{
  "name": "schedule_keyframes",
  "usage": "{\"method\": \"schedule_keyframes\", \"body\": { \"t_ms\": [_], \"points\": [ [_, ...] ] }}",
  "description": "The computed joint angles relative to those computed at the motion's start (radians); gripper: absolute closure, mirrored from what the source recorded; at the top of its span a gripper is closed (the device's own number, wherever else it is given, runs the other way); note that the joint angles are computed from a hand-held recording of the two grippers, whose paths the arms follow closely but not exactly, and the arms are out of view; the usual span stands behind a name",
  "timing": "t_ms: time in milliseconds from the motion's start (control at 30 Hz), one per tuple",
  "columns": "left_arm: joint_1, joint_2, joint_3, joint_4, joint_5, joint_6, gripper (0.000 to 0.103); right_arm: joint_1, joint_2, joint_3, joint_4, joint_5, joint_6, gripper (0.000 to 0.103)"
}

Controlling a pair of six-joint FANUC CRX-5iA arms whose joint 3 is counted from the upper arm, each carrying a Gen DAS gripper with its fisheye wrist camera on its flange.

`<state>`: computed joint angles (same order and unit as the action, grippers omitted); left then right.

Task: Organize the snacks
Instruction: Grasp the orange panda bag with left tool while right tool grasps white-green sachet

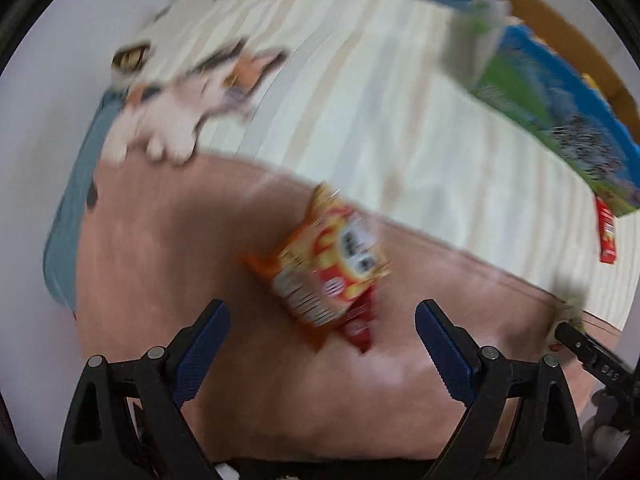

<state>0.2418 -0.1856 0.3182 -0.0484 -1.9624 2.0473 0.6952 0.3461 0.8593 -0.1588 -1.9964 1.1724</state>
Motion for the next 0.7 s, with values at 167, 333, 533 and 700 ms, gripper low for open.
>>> {"method": "schedule_keyframes", "body": {
  "t_ms": [167,333,533,700],
  "points": [
    [0.091,-0.037,-0.132,0.105,0.030,0.026,0.008,0.041,-0.042,-0.120,0.063,0.081,0.006,0.047],
    [0.070,-0.033,-0.153,0.065,0.058,0.004,0.008,0.036,-0.054,-0.120,0.039,0.076,0.003,0.048],
    [-0.020,-0.004,-0.110,-0.010,0.107,-0.100,0.029,0.022,-0.058,-0.111,0.013,0.064,0.001,0.049],
    [-0.076,0.020,-0.078,-0.012,0.110,-0.085,0.040,-0.011,-0.046,-0.065,-0.032,0.039,-0.011,0.049]
  ]
}}
